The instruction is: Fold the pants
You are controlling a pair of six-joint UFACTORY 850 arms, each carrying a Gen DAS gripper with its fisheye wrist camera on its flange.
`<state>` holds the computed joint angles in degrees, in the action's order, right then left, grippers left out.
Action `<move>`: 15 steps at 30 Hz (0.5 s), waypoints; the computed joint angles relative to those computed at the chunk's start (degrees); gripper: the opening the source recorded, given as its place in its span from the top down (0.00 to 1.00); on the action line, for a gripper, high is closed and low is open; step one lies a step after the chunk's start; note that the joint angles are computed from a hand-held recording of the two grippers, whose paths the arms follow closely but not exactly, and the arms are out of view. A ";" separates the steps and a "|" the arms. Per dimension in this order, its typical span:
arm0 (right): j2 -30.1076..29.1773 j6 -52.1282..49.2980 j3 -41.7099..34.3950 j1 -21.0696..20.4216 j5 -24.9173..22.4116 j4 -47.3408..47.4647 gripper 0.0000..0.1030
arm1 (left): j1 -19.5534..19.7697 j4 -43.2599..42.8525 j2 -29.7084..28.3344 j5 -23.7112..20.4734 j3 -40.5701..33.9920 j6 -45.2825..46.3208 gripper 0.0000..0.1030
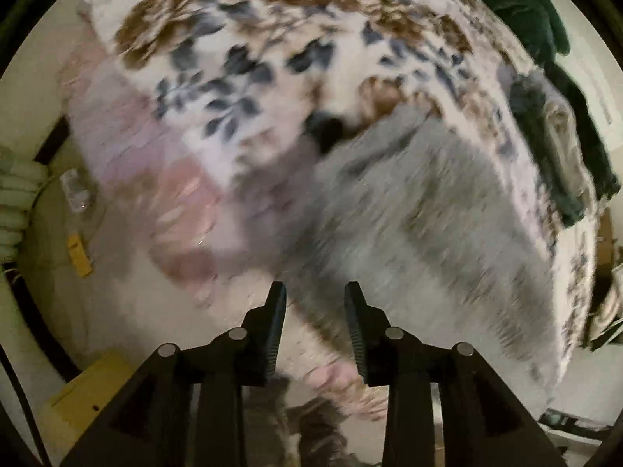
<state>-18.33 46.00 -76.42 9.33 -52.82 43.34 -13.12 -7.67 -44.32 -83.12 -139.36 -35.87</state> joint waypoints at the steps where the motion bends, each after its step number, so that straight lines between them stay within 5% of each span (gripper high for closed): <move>1: 0.00 0.70 0.31 -0.11 0.75 -0.51 0.62 | -0.50 1.03 1.46 -0.14 2.92 0.35 0.72; 6: -3.34 3.98 -6.46 -0.23 5.70 -10.62 0.62 | -1.96 -0.50 1.92 -0.94 7.92 0.34 0.72; 10: -7.59 4.80 -11.97 -2.56 -0.67 -11.22 0.62 | -2.92 -3.00 -2.87 -1.90 2.11 0.54 0.72; 15: -6.79 9.25 -9.22 -4.84 -4.78 -6.46 0.62 | -2.97 -5.33 -9.27 -5.22 -7.08 -1.78 0.72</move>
<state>-25.11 55.25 -85.64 4.48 -57.60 36.88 -16.09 -13.00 -53.58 -88.34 -146.43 -37.65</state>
